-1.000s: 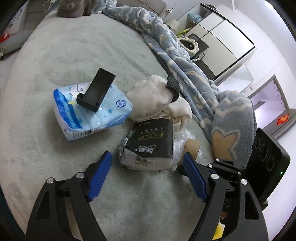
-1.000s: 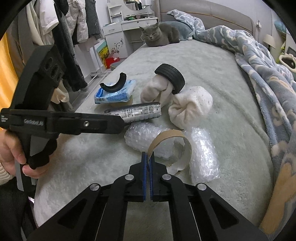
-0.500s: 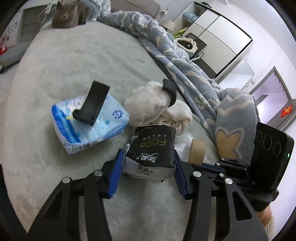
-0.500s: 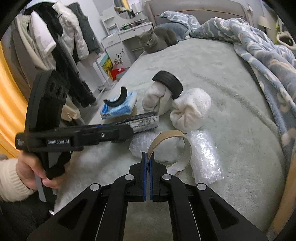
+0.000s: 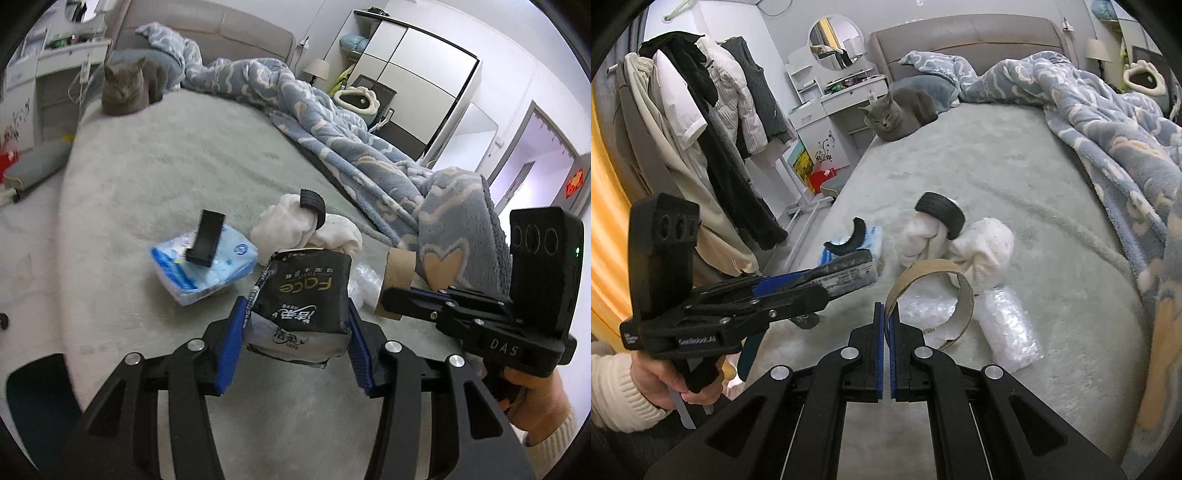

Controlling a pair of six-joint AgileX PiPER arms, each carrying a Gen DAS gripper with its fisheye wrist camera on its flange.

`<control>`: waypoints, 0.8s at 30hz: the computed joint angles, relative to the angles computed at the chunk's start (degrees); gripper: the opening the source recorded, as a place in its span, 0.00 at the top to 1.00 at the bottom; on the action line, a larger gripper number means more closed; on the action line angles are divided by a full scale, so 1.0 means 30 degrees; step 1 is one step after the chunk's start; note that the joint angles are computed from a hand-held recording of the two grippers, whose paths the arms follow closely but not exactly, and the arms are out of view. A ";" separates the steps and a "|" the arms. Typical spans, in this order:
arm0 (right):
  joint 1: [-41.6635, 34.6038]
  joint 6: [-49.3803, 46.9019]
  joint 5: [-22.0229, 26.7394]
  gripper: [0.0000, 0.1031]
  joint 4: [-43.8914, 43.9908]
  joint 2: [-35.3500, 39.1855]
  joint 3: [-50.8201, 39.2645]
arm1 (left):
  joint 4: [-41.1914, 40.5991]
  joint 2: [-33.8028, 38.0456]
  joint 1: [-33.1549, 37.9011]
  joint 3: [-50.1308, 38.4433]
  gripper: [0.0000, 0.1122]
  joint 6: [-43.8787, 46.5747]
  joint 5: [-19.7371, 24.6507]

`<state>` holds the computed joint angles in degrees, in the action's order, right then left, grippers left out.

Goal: Collect trash
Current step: 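Close the left gripper on the black-and-white tissue packet and lift it, then carry the packet over the green bin and open the left gripper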

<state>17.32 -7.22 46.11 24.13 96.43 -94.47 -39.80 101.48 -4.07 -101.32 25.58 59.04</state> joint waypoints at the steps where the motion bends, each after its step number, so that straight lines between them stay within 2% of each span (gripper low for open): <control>1: 0.0227 0.0399 -0.0145 0.98 -0.0274 -0.0078 0.0044 | 0.0206 -0.0260 0.0062 0.0191 0.52 0.0011 -0.0073; 7: 0.1566 0.2963 -0.1138 0.98 -0.1915 -0.0696 0.0540 | 0.1306 -0.1840 0.0801 0.1693 0.52 0.0470 -0.0622; 14: 0.3071 0.6205 -0.2169 0.98 -0.3910 -0.0501 0.0152 | 0.1975 -0.2683 0.2473 0.2356 0.52 0.0745 -0.0466; 20: 0.4595 0.8606 -0.2125 0.98 -0.5832 0.0802 -0.1482 | 0.2441 -0.2697 0.4294 0.2385 0.52 0.1619 0.0045; 24: 0.5563 0.9295 -0.1304 0.98 -0.6530 0.2316 -0.3623 | 0.2603 -0.2247 0.5653 0.2249 0.52 0.2147 0.0577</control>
<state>34.01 20.66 42.20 4.54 103.38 -105.34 -32.00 94.74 12.88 -94.57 32.02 60.77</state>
